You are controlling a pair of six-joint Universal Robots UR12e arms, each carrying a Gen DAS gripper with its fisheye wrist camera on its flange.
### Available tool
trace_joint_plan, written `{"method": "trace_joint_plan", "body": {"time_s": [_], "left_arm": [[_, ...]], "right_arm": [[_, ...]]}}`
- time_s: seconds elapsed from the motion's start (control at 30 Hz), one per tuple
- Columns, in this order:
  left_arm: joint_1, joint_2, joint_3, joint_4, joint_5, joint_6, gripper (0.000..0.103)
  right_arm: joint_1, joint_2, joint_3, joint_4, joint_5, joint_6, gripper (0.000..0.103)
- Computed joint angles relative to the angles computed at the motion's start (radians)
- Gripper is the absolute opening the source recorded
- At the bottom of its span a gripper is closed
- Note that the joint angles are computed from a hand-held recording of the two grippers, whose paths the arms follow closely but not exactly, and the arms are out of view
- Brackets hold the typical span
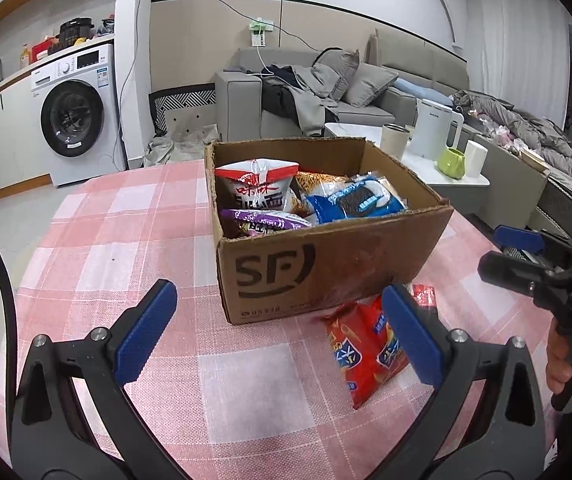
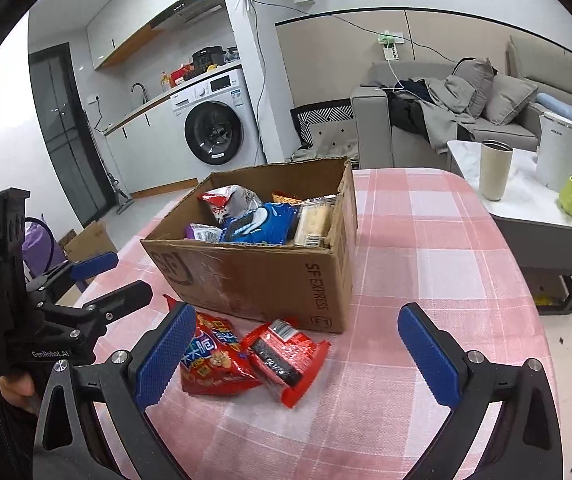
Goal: Organize snacks
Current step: 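Withdraw both tools from the box toward the two red packs, then grasp the red chip bag with left tool while right tool lowers to red-black pack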
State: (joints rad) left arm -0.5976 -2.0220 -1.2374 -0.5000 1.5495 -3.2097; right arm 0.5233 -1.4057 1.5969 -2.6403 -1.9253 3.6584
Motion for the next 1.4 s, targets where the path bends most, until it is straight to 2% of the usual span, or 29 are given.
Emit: {"method": "trace_joint_plan", "body": {"time_s": [0.17, 0.33, 0.4, 0.47, 0.87, 1.17, 1.4], "left_arm": [[0.001, -0.003, 0.008, -0.011, -0.003, -0.025, 0.102], [0.013, -0.001, -0.009, 0.013, -0.055, -0.108, 0.102], [0.013, -0.003, 0.001, -0.032, -0.047, -0.084, 0.102], [0.009, -0.003, 0.002, -0.03, -0.02, -0.076, 0.102], [0.003, -0.008, 0.013, -0.052, -0.014, -0.043, 0.102], [-0.01, -0.024, 0.03, -0.079, -0.006, 0.001, 0.102], [-0.007, -0.032, 0.042, -0.11, -0.022, 0.007, 0.102]], "right_arm": [[-0.009, -0.004, 0.006, 0.019, 0.014, 0.037, 0.103], [-0.013, -0.001, 0.002, 0.062, 0.016, 0.064, 0.103], [-0.018, 0.0, 0.002, 0.079, 0.024, 0.072, 0.103], [-0.022, 0.0, 0.005, 0.082, 0.033, 0.082, 0.103], [-0.034, 0.019, -0.009, 0.154, 0.049, 0.092, 0.103], [-0.043, 0.054, -0.052, 0.284, 0.064, 0.103, 0.103], [-0.027, 0.093, -0.094, 0.327, 0.069, 0.019, 0.103]]}}
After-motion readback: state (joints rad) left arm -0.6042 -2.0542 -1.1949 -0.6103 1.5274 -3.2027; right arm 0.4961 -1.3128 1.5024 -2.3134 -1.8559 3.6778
